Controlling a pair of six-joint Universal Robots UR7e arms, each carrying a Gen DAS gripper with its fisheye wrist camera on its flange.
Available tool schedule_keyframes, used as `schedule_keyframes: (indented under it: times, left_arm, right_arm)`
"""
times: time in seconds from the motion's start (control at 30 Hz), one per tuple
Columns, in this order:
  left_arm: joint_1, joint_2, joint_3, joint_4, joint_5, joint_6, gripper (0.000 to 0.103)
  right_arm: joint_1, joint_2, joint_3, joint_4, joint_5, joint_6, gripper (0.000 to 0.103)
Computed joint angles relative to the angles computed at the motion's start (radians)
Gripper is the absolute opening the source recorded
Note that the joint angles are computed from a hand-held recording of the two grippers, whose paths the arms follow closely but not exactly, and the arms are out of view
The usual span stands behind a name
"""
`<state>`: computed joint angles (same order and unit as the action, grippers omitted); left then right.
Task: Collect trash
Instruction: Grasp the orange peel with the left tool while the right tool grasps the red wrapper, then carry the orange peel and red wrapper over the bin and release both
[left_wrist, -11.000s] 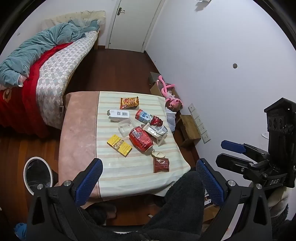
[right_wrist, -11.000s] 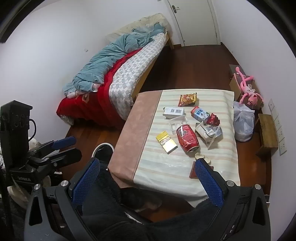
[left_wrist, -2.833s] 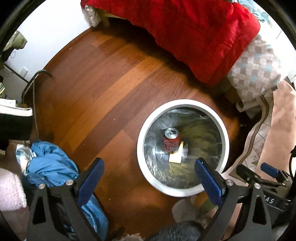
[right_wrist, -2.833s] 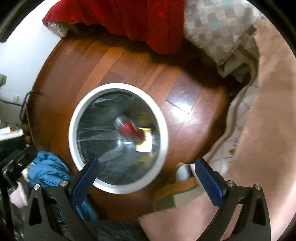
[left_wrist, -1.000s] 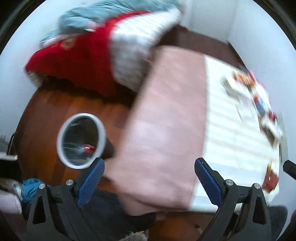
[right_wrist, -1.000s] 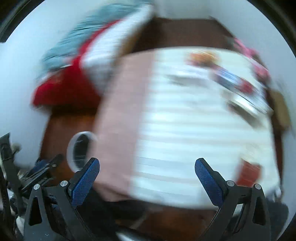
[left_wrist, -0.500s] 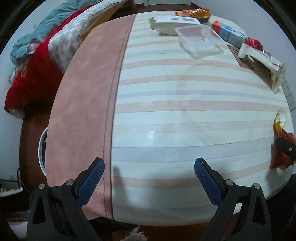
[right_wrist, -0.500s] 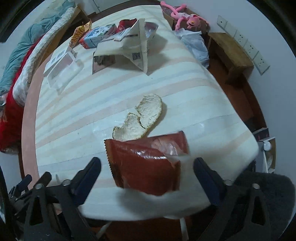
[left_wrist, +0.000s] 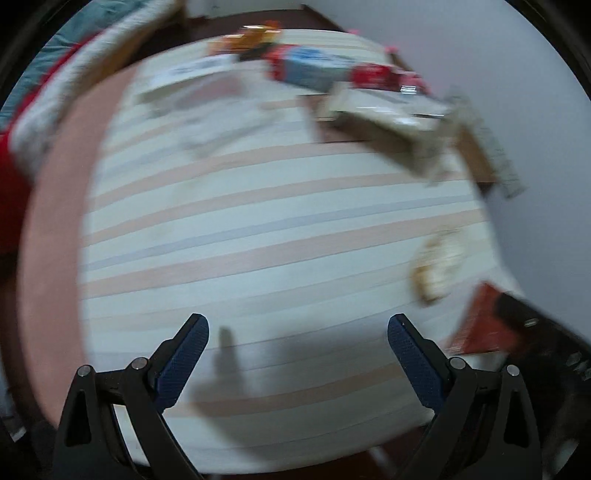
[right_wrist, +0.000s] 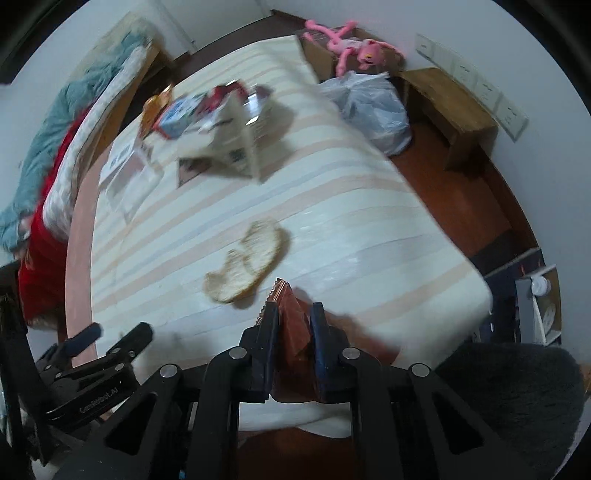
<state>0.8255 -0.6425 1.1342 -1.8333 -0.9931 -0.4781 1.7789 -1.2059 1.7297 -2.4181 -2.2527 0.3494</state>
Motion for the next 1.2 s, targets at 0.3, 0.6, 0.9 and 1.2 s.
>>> schedule_keyframes:
  times: [0.3, 0.6, 0.9, 1.2]
  left_arm:
    - [-0.018, 0.110, -0.120, 0.012, -0.077, 0.045, 0.054]
    - [0.012, 0.096, -0.166, -0.010, -0.228, 0.014, 0.053]
    - [-0.016, 0.175, -0.216, 0.018, -0.121, 0.021, 0.021]
    - [-0.039, 0.116, -0.121, -0.040, -0.002, 0.045, 0.012]
  right_arm:
    - [-0.035, -0.046, 0.019, -0.015, 0.016, 0.026, 0.018]
    - [-0.045, -0.079, 0.035, -0.044, 0.030, 0.032, 0.017]
    - [-0.058, -0.082, 0.055, -0.054, 0.035, 0.056, 0.017]
    - [-0.054, -0.086, 0.062, -0.067, 0.044, 0.042, 0.015]
